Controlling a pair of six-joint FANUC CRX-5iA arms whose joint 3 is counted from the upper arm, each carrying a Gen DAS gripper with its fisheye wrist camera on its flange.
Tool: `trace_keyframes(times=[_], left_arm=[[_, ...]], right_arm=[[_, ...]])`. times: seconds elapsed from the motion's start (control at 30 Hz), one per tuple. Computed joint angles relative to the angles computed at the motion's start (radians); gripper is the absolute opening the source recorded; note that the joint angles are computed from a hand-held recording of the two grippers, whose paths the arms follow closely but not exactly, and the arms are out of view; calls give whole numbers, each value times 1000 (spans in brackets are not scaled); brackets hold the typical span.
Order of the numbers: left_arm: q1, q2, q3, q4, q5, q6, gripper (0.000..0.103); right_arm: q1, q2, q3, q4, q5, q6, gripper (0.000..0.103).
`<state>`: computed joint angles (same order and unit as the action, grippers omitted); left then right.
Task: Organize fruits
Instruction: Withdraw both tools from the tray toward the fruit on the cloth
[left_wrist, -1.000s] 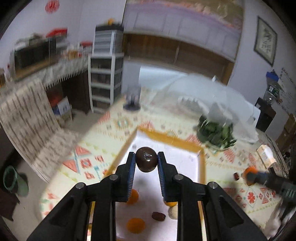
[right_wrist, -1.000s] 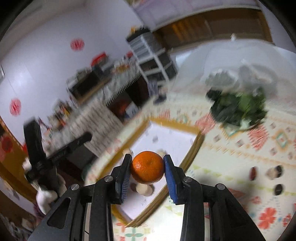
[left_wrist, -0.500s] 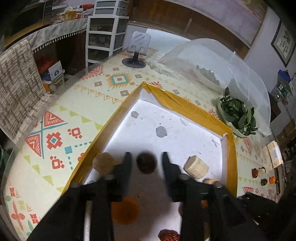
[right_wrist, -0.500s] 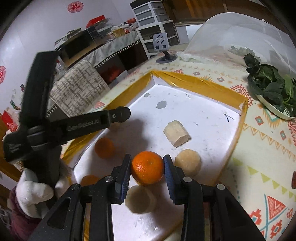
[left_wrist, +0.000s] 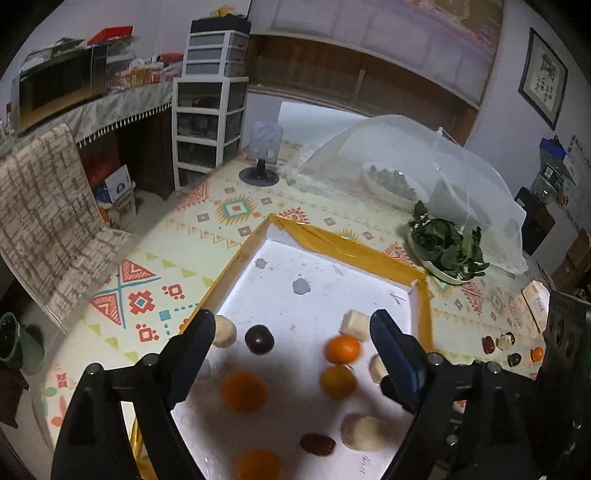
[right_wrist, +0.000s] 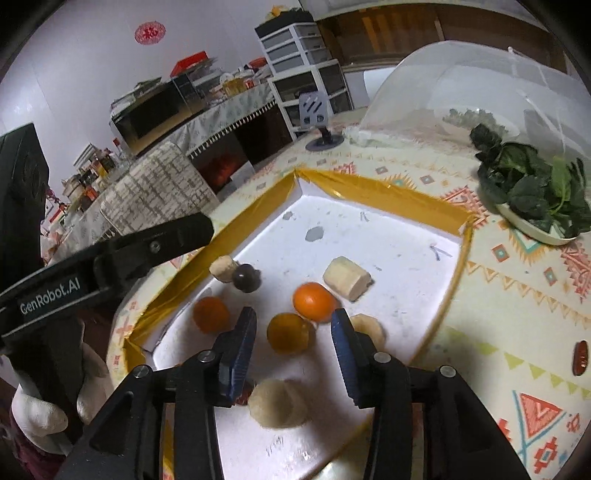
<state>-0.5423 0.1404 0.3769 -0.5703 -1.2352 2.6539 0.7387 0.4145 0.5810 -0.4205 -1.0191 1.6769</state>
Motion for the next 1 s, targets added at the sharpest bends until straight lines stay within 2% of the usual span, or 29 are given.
trace_keyframes(times=[0.1, 0.23, 0.33, 0.4, 0.47, 0.6, 0.67, 0.77, 0.87, 1.0], left_arm=[[-46, 21, 53, -38, -56, 3, 86], [-89, 54, 114, -39, -80, -14, 86], [-140, 115, 211, -54, -147, -32, 86], [-190, 157, 274, -85, -173, -54, 91], [-222, 172, 289, -79, -122, -71, 91], [-239, 244, 361, -19, -82, -135, 91], [-222, 284, 391, 53, -59, -159, 91], [-179, 324, 385, 201, 19, -194, 91], [-156, 359, 376, 302, 85, -217, 91], [-139, 408, 402, 382, 102, -236, 91]], right_arm=[[-23, -54, -62, 3, 28, 16, 51], [-89, -139, -162, -10, 58, 28, 52], [-147, -205, -247, -14, 81, 48, 53], [-170, -254, -315, 31, 120, 44, 53], [-200, -302, -385, 85, 159, 36, 53], [-280, -364, -471, 167, 193, -11, 53], [-336, -374, -482, 172, 196, -38, 53], [-397, -383, -490, 168, 204, -58, 53], [-458, -370, -476, 149, 197, -69, 53], [-520, -329, -435, 92, 157, -34, 53]])
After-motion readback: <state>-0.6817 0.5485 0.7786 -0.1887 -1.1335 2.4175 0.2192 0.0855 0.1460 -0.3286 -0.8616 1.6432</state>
